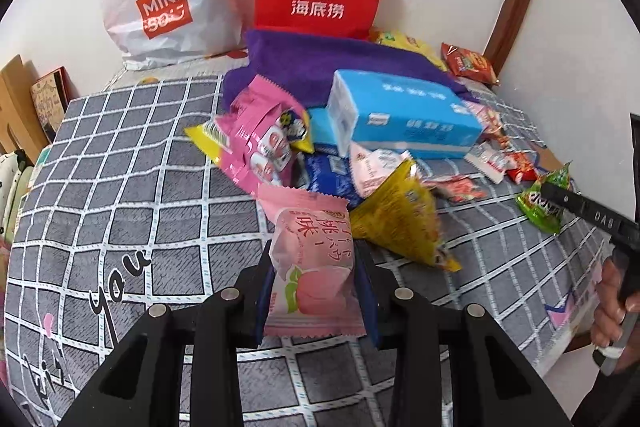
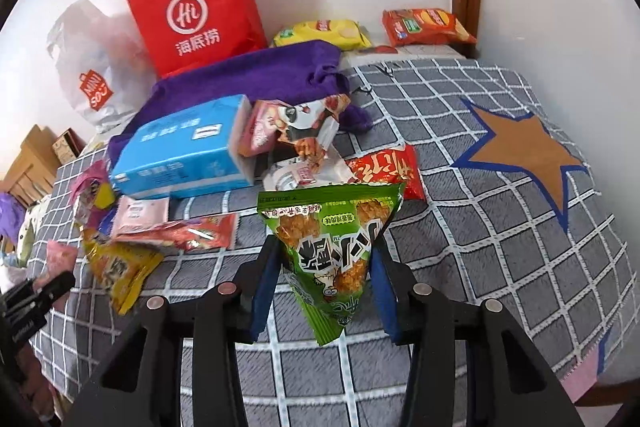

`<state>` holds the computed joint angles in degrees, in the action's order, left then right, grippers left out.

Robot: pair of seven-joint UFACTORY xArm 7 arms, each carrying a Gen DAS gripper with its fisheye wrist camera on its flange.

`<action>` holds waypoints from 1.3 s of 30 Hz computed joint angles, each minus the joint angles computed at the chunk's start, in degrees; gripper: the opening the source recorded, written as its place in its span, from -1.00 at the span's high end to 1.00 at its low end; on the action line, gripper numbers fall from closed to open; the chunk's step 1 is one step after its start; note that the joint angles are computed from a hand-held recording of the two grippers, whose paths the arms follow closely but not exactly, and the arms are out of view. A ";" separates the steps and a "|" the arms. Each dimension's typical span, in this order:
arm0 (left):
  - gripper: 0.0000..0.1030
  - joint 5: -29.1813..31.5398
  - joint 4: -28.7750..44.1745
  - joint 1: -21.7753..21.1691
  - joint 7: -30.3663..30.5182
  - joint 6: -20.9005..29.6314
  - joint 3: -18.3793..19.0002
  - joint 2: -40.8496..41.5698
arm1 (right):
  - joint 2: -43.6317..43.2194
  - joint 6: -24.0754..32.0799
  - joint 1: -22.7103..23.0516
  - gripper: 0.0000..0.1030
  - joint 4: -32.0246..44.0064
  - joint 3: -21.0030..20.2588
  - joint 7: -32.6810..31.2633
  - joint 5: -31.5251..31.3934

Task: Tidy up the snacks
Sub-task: 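Lift the pink candy with the left tool while the right tool grasps the green triangular snack, then carry both snacks over the purple towel and open the right tool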

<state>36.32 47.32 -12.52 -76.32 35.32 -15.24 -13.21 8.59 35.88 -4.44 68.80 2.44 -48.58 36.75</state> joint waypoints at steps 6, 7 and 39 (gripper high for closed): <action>0.34 -0.24 2.43 -0.20 1.55 0.73 0.06 -0.01 | -3.13 1.07 0.15 0.15 -1.72 -0.05 -4.77 3.45; 0.34 -0.28 2.80 -0.17 1.96 0.51 0.19 0.01 | -3.22 1.40 0.27 0.15 -1.51 -0.23 -5.43 3.88; 0.34 -8.77 29.31 0.35 24.50 -2.39 10.42 17.80 | 16.50 4.67 6.06 0.16 31.89 7.35 4.26 -2.92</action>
<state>27.55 76.63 -12.17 -51.82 32.93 -4.82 4.59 25.09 40.55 1.62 100.69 9.79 -44.32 33.84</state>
